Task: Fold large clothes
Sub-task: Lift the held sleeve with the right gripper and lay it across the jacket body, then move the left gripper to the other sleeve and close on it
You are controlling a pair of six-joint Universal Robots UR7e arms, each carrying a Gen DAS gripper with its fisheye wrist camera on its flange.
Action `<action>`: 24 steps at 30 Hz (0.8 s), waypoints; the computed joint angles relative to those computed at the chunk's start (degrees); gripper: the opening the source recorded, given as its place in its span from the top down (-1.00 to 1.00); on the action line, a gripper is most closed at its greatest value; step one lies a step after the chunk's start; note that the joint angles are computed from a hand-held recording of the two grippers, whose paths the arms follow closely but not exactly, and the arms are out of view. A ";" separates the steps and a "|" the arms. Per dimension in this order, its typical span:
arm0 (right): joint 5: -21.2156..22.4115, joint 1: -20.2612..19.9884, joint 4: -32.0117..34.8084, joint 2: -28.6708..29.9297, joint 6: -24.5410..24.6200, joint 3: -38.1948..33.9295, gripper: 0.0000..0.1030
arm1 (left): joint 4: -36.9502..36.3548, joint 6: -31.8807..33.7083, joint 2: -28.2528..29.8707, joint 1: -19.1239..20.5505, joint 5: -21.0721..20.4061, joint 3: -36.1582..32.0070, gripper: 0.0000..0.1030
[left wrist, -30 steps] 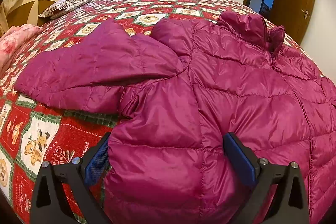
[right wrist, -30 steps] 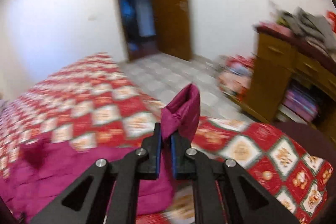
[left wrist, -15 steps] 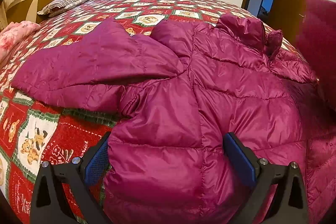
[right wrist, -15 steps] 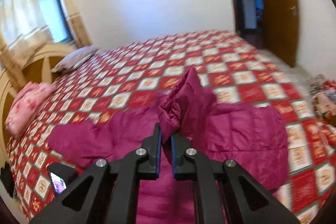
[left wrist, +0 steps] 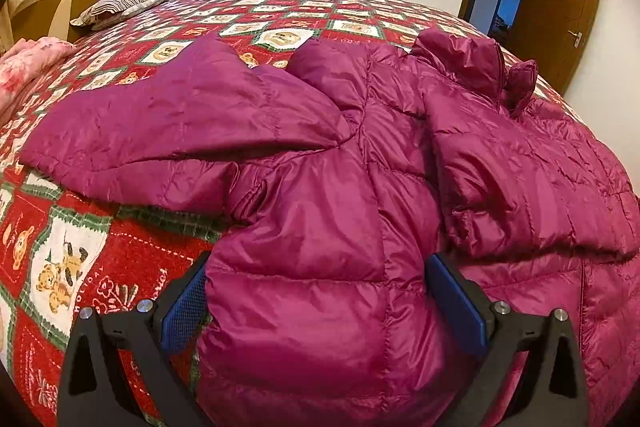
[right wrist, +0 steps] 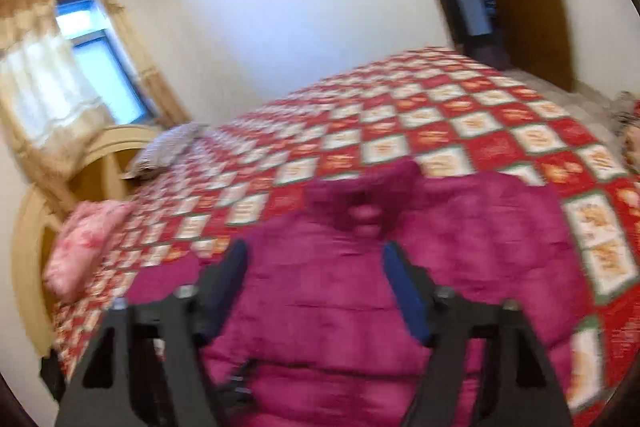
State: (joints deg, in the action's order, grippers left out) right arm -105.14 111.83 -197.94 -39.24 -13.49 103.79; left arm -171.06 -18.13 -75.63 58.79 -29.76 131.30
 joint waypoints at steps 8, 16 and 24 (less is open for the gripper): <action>-6.02 -4.29 12.57 2.91 4.72 -0.98 0.28 | 3.66 -1.80 -0.16 -0.44 1.48 -0.51 -0.98; -2.84 -3.47 10.27 -0.27 1.31 1.96 0.29 | 8.09 -1.88 -2.42 -7.86 9.40 -1.06 -0.98; -13.51 -3.24 -1.44 -0.23 -2.90 -1.74 0.28 | 2.57 4.04 10.39 -5.37 12.58 -12.25 -0.98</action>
State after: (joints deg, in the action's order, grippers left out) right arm -118.65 108.59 -199.38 -39.47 -16.40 102.05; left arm -168.50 -14.09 -65.25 53.42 -17.17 119.05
